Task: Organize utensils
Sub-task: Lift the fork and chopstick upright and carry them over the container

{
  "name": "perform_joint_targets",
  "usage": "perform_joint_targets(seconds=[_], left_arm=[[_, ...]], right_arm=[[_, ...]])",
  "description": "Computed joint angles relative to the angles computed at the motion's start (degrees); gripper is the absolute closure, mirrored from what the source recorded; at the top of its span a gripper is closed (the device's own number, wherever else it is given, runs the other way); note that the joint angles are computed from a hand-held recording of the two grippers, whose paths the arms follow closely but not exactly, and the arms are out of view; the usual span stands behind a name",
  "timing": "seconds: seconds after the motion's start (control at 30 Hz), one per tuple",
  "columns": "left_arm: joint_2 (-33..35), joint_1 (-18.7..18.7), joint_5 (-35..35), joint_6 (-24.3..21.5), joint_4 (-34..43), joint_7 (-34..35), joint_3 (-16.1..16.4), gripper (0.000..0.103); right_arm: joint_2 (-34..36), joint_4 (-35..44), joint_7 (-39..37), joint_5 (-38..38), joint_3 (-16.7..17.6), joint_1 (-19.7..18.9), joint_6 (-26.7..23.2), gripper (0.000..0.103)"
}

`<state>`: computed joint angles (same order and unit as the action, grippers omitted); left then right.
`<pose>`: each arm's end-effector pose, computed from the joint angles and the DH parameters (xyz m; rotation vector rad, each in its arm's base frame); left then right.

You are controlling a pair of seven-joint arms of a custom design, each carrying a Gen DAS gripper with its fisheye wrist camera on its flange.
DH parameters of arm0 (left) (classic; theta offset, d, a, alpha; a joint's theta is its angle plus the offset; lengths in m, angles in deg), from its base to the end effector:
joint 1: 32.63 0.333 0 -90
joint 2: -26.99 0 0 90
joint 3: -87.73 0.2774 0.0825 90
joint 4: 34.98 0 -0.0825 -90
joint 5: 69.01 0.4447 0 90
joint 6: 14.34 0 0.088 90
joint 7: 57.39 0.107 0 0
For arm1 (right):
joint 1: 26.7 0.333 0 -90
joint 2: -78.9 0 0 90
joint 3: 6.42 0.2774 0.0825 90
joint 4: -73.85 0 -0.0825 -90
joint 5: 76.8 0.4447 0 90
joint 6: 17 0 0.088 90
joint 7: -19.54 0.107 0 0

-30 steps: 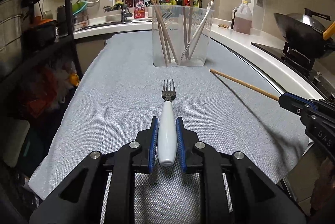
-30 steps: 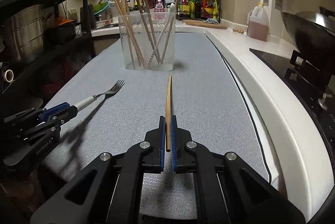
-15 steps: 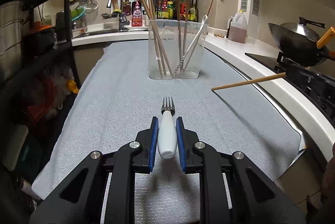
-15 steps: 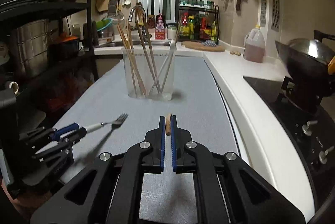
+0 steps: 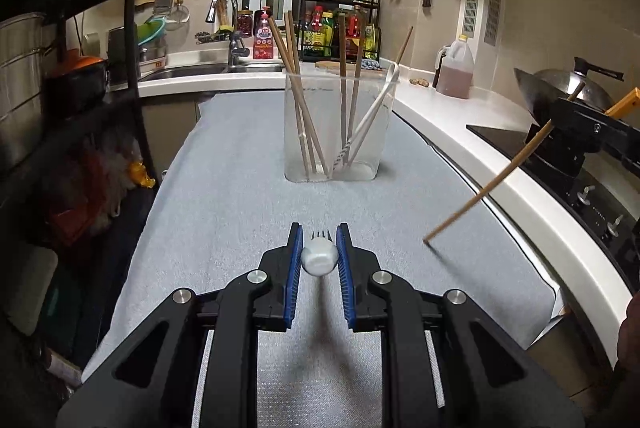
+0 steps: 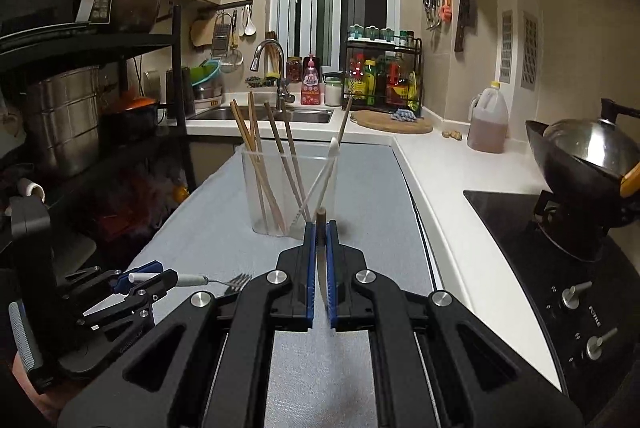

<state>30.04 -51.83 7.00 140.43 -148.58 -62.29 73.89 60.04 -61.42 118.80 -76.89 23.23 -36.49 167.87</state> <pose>0.5320 -0.3837 0.4284 -1.6269 1.5976 -1.0125 0.5246 0.2071 0.5157 -1.6592 1.2650 -0.8452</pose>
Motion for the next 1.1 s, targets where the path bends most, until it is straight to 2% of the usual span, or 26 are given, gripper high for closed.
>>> perform_joint_targets(seconds=[0.27,0.4,0.53,0.73,0.87,1.03,1.1], left_arm=[[-1.1,1.5,-2.8,2.7,1.7,3.6,0.5,0.086],[-0.9,2.4,-9.6,4.3,3.0,10.3,0.7,0.086],[-0.5,2.6,-14.4,3.8,4.5,15.9,0.7,0.086],[0.9,3.3,-24.6,4.2,8.5,25.4,1.3,0.086],[3.3,3.2,-27.8,2.7,14.1,30.8,1.9,0.086],[9.3,2.6,-33.6,0.8,25.2,39.8,2.9,0.086],[12.6,2.1,-35.7,0.0,31.1,43.2,3.5,0.086]], right_arm=[[2.1,4.2,1.2,-2.6,-4.4,4.0,-3.4,0.098],[3.5,6.4,1.6,-4.3,-7.7,7.4,-4.7,0.098],[5.4,9.2,2.5,-6.6,-10.3,10.1,-6.6,0.098],[8.3,14.7,-0.2,-5.1,-17.0,17.3,-8.4,0.098],[11.3,20.2,-7.2,2.8,-22.4,23.4,-9.9,0.098],[16.5,29.4,-10.5,4.7,-23.9,24.8,-11.4,0.098],[18.9,33.8,-13.6,7.9,-24.5,25.4,-11.9,0.098]])
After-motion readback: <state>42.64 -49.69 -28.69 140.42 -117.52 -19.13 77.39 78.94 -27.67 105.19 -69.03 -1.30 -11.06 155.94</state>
